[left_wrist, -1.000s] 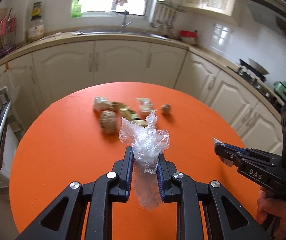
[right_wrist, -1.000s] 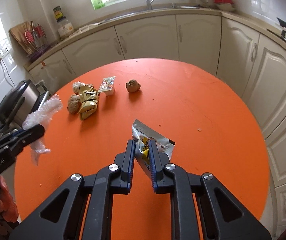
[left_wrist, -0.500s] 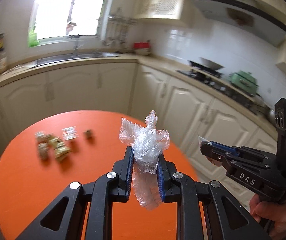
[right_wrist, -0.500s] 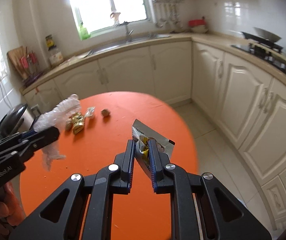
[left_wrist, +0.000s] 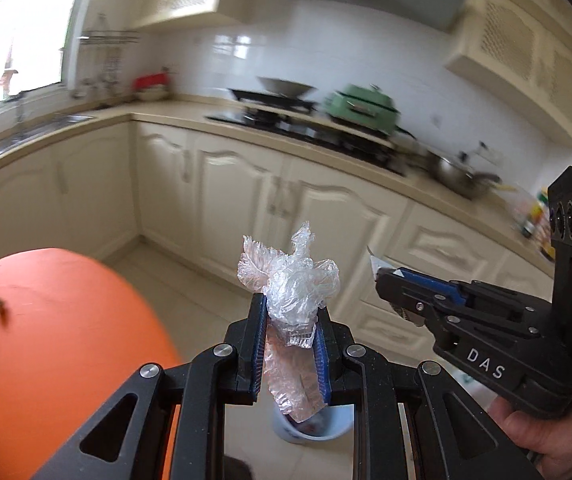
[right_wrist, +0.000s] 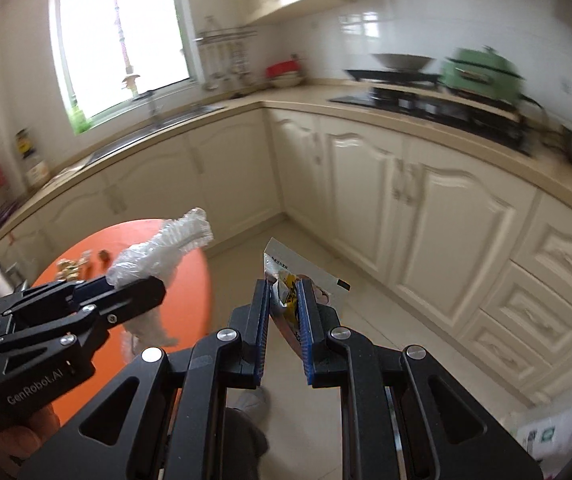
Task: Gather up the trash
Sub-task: 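Carry both held items over the blue bucket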
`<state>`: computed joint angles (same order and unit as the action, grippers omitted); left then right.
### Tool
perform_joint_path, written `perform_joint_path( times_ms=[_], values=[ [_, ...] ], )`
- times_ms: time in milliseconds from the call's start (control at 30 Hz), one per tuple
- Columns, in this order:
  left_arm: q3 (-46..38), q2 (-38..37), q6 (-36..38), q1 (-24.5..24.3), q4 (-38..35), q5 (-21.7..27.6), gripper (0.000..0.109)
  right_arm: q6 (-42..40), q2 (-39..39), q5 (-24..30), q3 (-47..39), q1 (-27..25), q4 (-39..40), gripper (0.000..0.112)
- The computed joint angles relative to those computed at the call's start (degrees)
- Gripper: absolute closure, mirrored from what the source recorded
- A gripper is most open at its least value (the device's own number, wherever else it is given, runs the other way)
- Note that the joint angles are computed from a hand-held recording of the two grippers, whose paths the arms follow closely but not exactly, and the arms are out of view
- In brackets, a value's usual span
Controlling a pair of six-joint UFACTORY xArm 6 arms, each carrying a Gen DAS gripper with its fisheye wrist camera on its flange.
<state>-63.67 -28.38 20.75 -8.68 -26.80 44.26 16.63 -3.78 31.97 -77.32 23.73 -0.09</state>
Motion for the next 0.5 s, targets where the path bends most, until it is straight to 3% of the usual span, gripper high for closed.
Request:
perform_joint_path(
  times_ms=[267,500],
  values=[
    [-6.62,12.03,-0.78,-7.70,0.17,1.93,0.091,-1.21,-4.38,-0.24,10.06,-8.86,3.53,0.098],
    [-24.20,32.04,-8.37,-13.48,5.56,6.81,0.091,-4.56,-2.24,-0.46,15.65,-14.39,9.86,0.098]
  ],
)
